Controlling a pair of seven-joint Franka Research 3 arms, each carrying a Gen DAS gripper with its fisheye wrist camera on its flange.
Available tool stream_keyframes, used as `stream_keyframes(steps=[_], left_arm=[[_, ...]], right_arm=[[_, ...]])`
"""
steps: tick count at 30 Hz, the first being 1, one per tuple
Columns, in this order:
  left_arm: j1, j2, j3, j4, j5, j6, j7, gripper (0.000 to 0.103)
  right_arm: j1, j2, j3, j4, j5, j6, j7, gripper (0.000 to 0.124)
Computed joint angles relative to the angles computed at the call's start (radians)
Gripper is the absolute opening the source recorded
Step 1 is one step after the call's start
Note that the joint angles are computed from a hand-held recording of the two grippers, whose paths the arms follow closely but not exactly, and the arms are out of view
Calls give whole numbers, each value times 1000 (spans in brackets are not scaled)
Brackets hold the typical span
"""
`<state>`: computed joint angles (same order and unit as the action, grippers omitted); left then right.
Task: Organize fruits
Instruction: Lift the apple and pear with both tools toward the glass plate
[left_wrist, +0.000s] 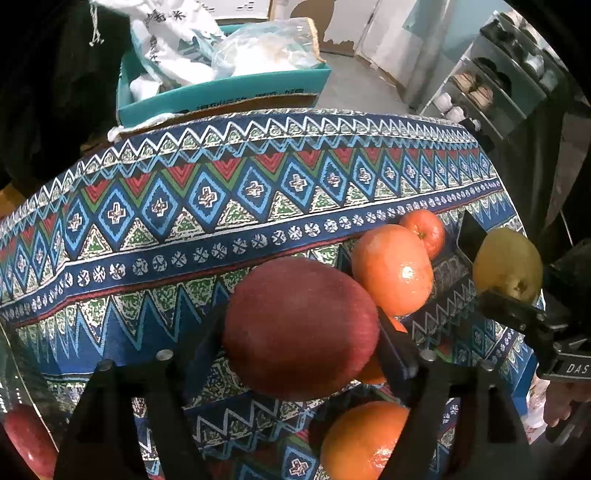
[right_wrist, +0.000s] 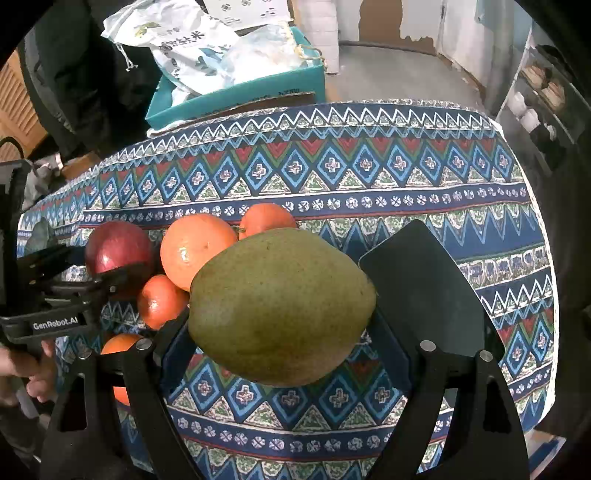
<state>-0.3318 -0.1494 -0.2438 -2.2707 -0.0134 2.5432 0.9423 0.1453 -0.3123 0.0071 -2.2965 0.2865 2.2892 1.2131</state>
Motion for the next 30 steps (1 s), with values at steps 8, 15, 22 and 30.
stream_keyframes(steps=[8,15,22,30], left_arm=[[-5,-23,7,-35,-81,36,58,71],[4,-61,-5,-42,21,-5,-29,70],[-1,-148,-9,-52,78,-30,-80,70],[-10,-248,-21,-53,136,-80,-137,70]], right_arm=[[1,2,3,-2,-6,6,3,85],[8,-9,8,1,-10,27,4,85],[19,-42,19,4,-20,66,7,85],[40,-107,20,7,2,87,-9,85]])
